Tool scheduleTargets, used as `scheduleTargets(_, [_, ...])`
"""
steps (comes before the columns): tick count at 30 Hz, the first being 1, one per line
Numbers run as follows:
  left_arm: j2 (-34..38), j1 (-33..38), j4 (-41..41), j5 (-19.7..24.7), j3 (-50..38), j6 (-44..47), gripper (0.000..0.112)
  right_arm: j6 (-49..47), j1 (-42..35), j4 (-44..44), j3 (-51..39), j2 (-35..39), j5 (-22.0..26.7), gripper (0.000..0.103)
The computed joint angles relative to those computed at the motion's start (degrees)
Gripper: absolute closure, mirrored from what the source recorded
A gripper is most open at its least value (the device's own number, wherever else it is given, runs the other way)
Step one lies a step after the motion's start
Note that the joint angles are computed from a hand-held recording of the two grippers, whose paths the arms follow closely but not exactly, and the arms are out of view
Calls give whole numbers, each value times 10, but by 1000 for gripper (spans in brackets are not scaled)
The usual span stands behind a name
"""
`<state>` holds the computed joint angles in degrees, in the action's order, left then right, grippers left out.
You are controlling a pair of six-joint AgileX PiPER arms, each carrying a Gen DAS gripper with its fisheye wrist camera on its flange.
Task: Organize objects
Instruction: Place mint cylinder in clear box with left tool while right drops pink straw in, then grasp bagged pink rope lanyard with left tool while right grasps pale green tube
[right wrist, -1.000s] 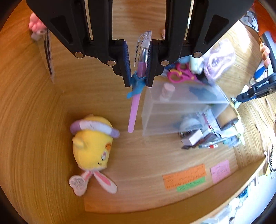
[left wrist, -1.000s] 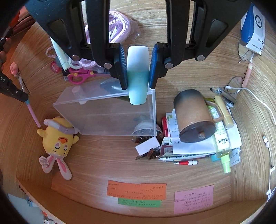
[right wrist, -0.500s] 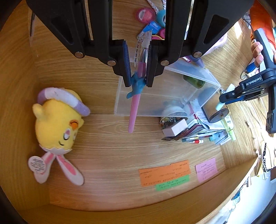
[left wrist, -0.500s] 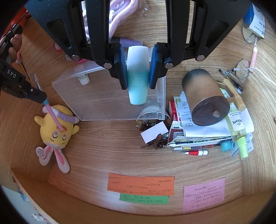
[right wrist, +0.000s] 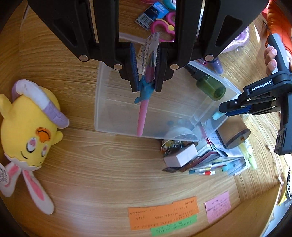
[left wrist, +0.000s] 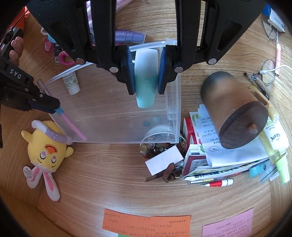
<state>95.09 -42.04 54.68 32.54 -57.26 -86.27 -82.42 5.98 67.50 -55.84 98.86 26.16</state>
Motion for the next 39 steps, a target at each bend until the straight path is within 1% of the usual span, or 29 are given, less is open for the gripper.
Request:
scheduleTargets(7, [15, 14, -45, -22, -14, 60, 88, 58, 33, -68, -28, 32, -19, 87])
scheduleTargets(10, [15, 8, -46, -19, -16, 67, 88, 74, 41, -88, -33, 38, -21, 87])
scheduleTargets(13, [12, -2, -39, -12, -17, 63, 85, 86, 48, -106, -30, 37, -25, 87])
scheduleTargets(15, [6, -11, -28, -5, -14, 52, 79, 85, 50, -107, -23, 31, -31, 87])
scheduleTargets(17, [-4, -22, -15, 5, -9, 37, 67, 87, 48, -111, -20, 25, -26, 87])
scheduleTargets(19, [-12, -34, -1, 16, -4, 21, 58, 85, 43, -110, -16, 17, -17, 87])
scheduleTargets(20, [-17, -41, 6, 23, -1, 13, 53, 85, 40, -111, -14, 12, -13, 86])
scheduleTargets(21, [-24, -48, 9, 30, 2, 7, 50, 82, 37, -109, -9, 5, -11, 85])
scheduleTargets(23, [-35, -61, 17, 38, 10, -4, 42, 69, 31, -99, 3, -9, -10, 79])
scheduleTargets(24, [-41, -68, 20, 43, 14, -9, 40, 61, 28, -92, 8, -15, -8, 78])
scheduleTargets(25, [-45, -74, 22, 48, 18, -13, 35, 53, 23, -85, 14, -22, -6, 76])
scheduleTargets(26, [-50, -83, 25, 56, 23, -19, 29, 41, 19, -75, 22, -30, -3, 75])
scheduleTargets(28, [-56, -97, 32, 69, 30, -31, 23, 13, 6, -52, 43, -50, 2, 74])
scheduleTargets(30, [-61, -114, 34, 84, 40, -39, 20, -13, -3, -30, 61, -66, 4, 70])
scheduleTargets(32, [-68, -128, 28, 88, 52, -43, 16, -40, -14, -9, 81, -82, 8, 64])
scheduleTargets(35, [-74, -148, 19, 91, 69, -51, 15, -79, -35, 20, 114, -107, 20, 61])
scheduleTargets(39, [-71, -185, 18, 95, 91, -73, 14, -123, -59, 53, 161, -138, 30, 59])
